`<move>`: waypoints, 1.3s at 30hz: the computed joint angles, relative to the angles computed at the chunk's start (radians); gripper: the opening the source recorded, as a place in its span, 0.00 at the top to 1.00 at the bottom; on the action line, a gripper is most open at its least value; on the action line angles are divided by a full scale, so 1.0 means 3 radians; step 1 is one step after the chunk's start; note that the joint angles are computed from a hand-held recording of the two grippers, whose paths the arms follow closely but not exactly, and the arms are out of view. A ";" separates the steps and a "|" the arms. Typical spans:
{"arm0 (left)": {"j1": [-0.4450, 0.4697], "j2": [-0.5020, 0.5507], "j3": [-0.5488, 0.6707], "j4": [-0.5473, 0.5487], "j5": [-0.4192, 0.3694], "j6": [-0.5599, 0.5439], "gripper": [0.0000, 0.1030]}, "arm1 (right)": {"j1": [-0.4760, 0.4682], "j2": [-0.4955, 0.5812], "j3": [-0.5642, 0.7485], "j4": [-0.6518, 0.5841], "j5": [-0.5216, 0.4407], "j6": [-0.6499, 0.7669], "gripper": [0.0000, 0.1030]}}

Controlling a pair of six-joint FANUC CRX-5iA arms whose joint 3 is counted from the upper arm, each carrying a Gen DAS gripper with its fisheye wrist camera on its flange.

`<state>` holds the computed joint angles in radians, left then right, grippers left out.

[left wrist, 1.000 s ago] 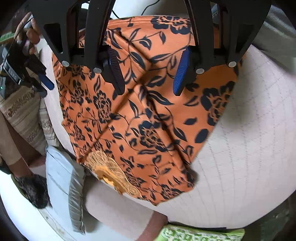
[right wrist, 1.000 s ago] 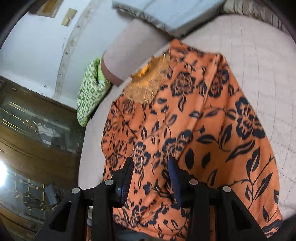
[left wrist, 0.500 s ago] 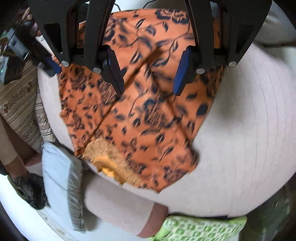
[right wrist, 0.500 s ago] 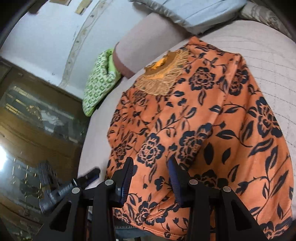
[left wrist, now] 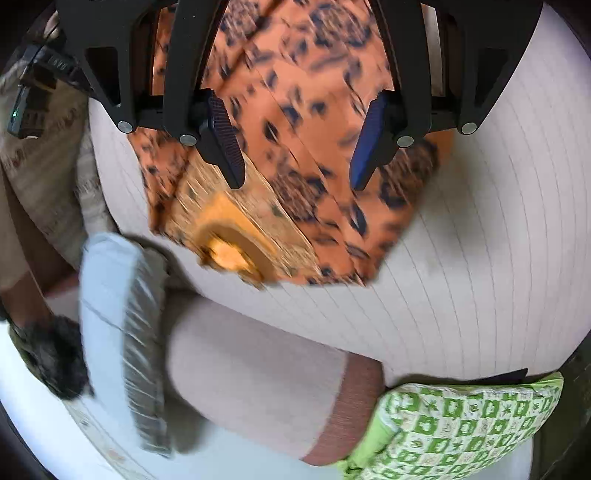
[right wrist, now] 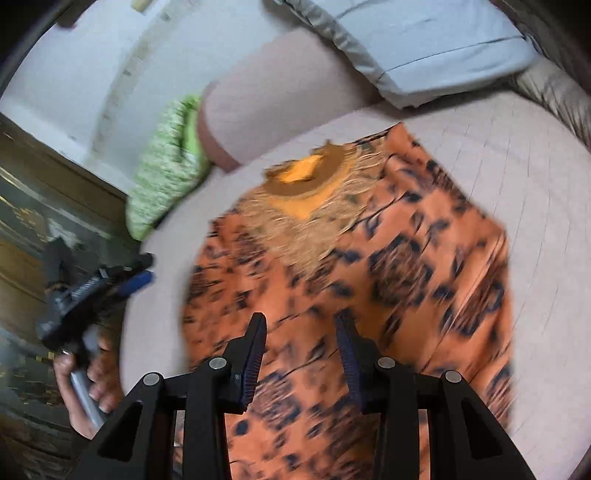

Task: Fold small clothes
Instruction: 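Grasp the collar with both grippers and lift it off the bed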

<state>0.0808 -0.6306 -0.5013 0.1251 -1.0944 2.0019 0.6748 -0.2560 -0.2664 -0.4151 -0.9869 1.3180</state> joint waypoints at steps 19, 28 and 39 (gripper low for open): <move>0.1140 0.0994 -0.0193 0.0735 0.0493 -0.1313 0.43 | -0.0888 0.1869 0.1560 -0.0133 -0.0270 0.0404 0.64; 0.0782 0.1461 0.0024 0.0601 0.0627 -0.1280 0.43 | -0.0682 0.2219 0.1862 0.0143 -0.0273 0.0303 0.64; 0.0893 0.0780 -0.0196 0.0849 0.0704 -0.1416 0.92 | -0.0742 0.1816 0.1547 0.0171 -0.0058 0.0215 0.87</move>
